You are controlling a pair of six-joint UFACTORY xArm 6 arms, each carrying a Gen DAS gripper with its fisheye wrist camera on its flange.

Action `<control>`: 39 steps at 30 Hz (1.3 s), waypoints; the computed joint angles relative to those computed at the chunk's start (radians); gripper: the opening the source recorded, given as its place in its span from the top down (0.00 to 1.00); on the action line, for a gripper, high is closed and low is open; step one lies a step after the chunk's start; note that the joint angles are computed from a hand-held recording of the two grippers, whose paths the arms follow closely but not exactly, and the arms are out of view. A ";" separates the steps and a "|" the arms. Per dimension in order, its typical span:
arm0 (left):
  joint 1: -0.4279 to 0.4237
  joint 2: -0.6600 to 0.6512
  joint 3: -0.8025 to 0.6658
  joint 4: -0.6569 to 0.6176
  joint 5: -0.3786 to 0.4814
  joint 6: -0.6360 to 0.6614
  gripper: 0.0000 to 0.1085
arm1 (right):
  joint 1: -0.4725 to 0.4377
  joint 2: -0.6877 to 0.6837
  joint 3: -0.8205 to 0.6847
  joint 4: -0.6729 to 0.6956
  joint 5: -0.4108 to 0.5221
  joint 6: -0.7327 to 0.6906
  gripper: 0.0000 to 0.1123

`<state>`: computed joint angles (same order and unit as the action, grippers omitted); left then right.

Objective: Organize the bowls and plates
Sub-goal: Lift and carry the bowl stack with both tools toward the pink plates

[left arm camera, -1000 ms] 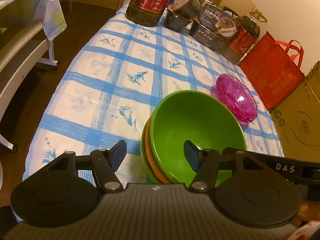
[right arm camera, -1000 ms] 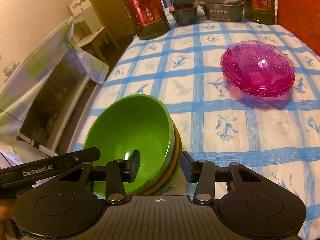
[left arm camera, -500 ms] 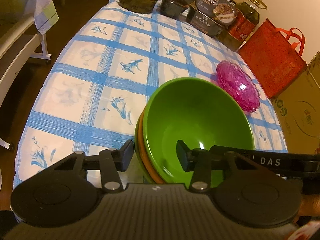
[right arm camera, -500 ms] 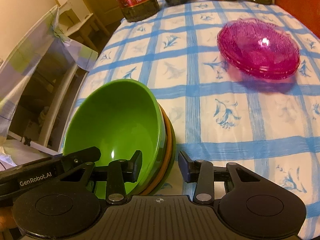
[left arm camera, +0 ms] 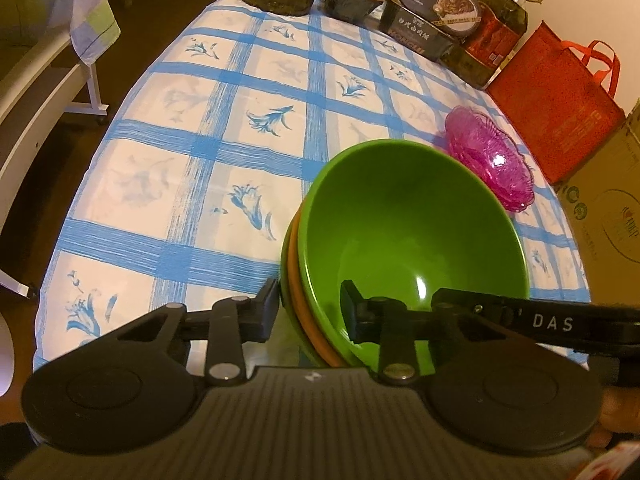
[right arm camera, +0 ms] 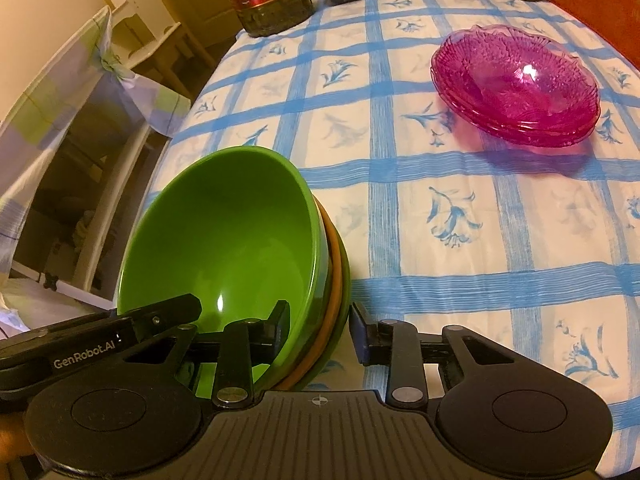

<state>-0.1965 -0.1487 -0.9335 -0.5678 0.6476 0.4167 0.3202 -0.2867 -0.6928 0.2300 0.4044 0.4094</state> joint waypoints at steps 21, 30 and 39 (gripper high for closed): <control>-0.036 -0.071 0.048 0.088 -0.034 -0.082 0.79 | 0.002 -0.092 0.075 0.011 0.009 0.040 0.74; -0.112 -0.102 0.070 0.103 -0.033 -0.103 0.79 | -0.047 -0.235 0.173 -0.074 0.039 0.127 0.74; -0.223 -0.085 0.048 0.107 -0.044 -0.136 0.79 | -0.146 -0.395 0.250 -0.132 0.114 0.159 0.74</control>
<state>-0.4194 -0.2341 -0.8857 -0.4608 0.6034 0.2807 0.1738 -0.6813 -0.4428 0.0979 0.5181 0.5680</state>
